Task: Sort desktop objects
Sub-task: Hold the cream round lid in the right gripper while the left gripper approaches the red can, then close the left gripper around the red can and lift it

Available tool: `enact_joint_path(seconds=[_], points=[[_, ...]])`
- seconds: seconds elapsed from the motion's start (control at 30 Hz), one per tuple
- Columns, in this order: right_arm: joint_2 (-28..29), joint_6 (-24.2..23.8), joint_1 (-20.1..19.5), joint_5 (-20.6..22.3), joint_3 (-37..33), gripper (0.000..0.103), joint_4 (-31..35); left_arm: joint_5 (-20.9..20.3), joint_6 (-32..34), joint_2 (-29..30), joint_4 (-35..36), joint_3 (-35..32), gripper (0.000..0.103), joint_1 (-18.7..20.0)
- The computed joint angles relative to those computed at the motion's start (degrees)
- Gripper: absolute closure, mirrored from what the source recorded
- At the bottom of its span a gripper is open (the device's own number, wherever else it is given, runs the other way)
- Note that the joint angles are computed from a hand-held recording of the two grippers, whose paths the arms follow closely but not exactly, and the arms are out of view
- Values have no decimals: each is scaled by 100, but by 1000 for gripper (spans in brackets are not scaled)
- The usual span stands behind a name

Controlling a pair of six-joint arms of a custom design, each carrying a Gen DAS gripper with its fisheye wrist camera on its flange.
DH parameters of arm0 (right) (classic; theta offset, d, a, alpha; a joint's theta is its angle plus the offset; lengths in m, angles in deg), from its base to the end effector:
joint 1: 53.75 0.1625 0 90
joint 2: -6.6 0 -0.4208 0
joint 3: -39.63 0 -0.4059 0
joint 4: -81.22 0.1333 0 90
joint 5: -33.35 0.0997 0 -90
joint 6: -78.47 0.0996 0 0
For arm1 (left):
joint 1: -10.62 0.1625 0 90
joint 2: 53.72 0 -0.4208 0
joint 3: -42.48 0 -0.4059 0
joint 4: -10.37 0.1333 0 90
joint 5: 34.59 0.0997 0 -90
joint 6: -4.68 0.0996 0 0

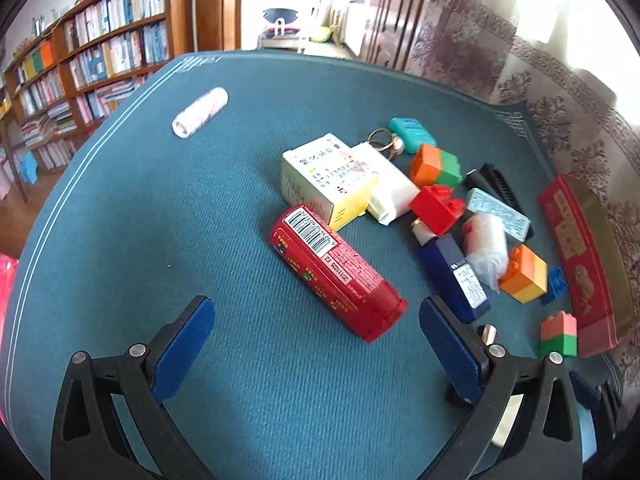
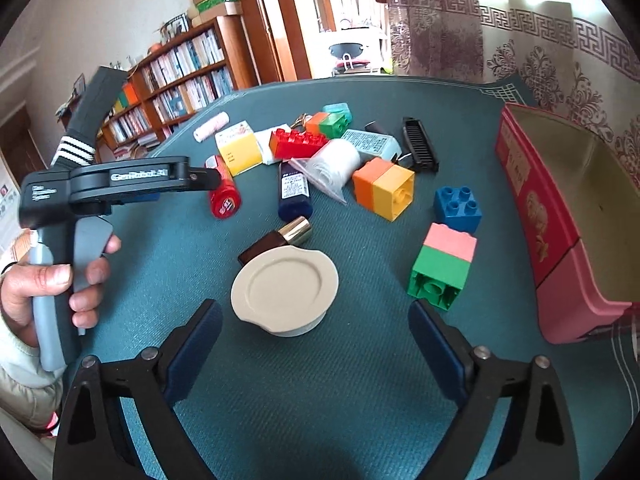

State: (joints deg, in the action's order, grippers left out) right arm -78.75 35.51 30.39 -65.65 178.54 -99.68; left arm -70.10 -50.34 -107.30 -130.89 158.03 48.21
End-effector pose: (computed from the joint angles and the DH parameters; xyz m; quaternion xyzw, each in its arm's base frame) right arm 0.0748 -0.4240 0.2376 0.2767 -0.9034 0.2599 0.1996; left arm -0.2874 -0.4918 0.0675 0.0226 0.8859 -0.3183 0.3366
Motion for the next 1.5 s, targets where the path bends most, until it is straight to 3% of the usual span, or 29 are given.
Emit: enact_joint_path(seconds=[0.3, 0.5, 0.57, 0.73, 1.0, 1.2, 1.3, 1.4, 1.5], points=[[18, 20, 36, -13, -1, 9, -2, -63, -63, 210, -95, -248, 1, 299], [58, -19, 31, -39, 3, 9, -25, 0, 235, 262, -442, -177, 32, 323], [92, -18, 36, -63, -10, 11, -27, -12, 364, 246, -644, -117, 50, 325], [146, -25, 96, -224, -12, 15, -66, -53, 500, 156, -870, 44, 58, 294], [286, 179, 296, -431, -149, 22, 165, 277, 421, -109, -866, 431, 64, 22], [747, 294, 622, -1019, -372, 22, 31, 426, 339, -302, -860, 653, 65, -107], [980, 364, 744, -1360, -514, 23, 11, 412, 378, -313, -895, 690, 65, -110], [1024, 461, 728, -1430, -608, 33, 215, 353, 359, -311, -905, 719, 65, -107], [1009, 458, 709, -1421, -583, 35, 164, 249, 314, -283, -827, 669, 65, -45]])
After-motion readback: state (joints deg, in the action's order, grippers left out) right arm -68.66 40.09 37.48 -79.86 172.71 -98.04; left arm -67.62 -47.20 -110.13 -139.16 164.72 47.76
